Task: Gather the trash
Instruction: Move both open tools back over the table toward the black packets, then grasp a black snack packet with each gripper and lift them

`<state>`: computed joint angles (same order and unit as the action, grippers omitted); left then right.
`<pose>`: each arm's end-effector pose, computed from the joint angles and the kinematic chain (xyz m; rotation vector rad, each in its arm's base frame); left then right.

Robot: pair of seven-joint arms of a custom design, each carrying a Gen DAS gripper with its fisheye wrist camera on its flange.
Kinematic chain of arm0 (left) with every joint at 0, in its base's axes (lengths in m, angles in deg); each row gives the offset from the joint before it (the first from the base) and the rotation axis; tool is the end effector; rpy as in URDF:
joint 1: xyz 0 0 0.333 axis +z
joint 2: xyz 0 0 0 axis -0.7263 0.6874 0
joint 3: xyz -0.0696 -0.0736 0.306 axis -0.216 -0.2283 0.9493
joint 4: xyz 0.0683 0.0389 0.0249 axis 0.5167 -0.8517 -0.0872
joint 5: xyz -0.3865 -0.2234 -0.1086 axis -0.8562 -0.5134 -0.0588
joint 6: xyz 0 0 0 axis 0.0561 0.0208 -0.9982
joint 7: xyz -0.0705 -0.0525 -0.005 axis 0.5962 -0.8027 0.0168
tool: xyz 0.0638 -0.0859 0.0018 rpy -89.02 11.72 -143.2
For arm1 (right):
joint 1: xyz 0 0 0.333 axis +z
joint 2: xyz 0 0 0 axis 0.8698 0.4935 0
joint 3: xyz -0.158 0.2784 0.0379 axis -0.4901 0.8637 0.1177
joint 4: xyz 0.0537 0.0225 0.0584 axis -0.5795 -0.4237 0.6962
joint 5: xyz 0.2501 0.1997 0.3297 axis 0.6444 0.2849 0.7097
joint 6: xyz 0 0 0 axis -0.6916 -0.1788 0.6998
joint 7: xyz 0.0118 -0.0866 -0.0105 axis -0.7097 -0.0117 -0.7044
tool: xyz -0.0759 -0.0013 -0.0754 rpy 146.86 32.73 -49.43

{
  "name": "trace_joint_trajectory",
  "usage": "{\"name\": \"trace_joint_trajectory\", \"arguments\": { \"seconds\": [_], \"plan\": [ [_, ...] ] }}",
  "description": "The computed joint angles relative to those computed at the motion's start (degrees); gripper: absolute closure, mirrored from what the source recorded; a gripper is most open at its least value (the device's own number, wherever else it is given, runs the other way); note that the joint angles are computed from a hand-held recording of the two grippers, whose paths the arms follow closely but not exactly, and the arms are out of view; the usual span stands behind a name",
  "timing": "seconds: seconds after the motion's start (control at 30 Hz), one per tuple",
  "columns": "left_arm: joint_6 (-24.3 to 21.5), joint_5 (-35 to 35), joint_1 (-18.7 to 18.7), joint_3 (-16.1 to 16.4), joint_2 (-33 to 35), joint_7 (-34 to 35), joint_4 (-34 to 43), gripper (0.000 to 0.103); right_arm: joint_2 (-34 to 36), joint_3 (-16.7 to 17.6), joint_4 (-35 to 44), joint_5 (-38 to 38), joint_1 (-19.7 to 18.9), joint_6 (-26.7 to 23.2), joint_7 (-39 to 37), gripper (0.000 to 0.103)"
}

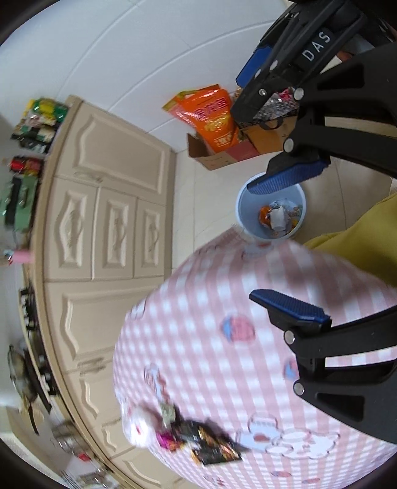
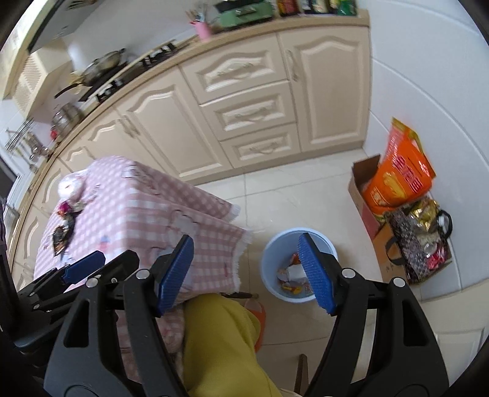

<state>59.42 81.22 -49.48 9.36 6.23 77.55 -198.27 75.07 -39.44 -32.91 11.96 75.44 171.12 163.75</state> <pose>0.5891 -0.1035 0.5428 -1.8592 1.9913 -0.6557 0.5801 0.2164 0.5322 -1.5652 1.8932 -0.3542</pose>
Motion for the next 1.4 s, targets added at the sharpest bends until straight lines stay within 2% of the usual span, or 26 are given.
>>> {"name": "trace_joint_trajectory", "arguments": {
  "seconds": [0.27, 0.53, 0.7, 0.83, 1.0, 1.3, 1.4],
  "plan": [
    [2.75, 4.16, 4.61, 1.58, -5.27, -5.7, -4.14, 0.03, 4.19, 1.64, 6.42, -0.19, 3.11, 0.25, -3.56, 0.029],
    [1.74, 7.71, 9.85, 3.11, -6.41, -10.92, -4.71, 0.027, 12.37, 2.69, 16.78, 1.57, 7.06, -1.71, -10.28, 0.027],
    [0.57, 7.87, 11.78, 4.61, -5.78, -11.96, -3.73, 0.027, 17.94, 3.35, 23.91, 4.21, 8.84, -3.74, -15.39, 0.026],
    [-0.51, 7.66, 13.56, 5.7, -3.26, -13.25, -1.08, 0.027, 22.2, 3.49, 29.58, 5.43, 9.83, -5.64, -17.97, 0.026],
    [-4.85, 4.39, 15.09, 7.52, 3.46, -13.58, 5.59, 0.028, 28.86, 3.47, 38.52, 6.0, 11.04, -8.88, -21.14, 0.026],
    [-10.2, 2.18, 16.6, 7.66, 15.53, -15.04, 18.12, 0.028, 39.04, 2.94, 52.12, 7.68, 12.17, -14.47, -24.93, 0.026],
    [-9.69, 3.8, 16.56, 7.62, 17.43, -16.59, 19.73, 0.03, 41.91, 2.52, 56.26, 7.78, 12.63, -16.4, -25.1, 0.026]
  ]
}}
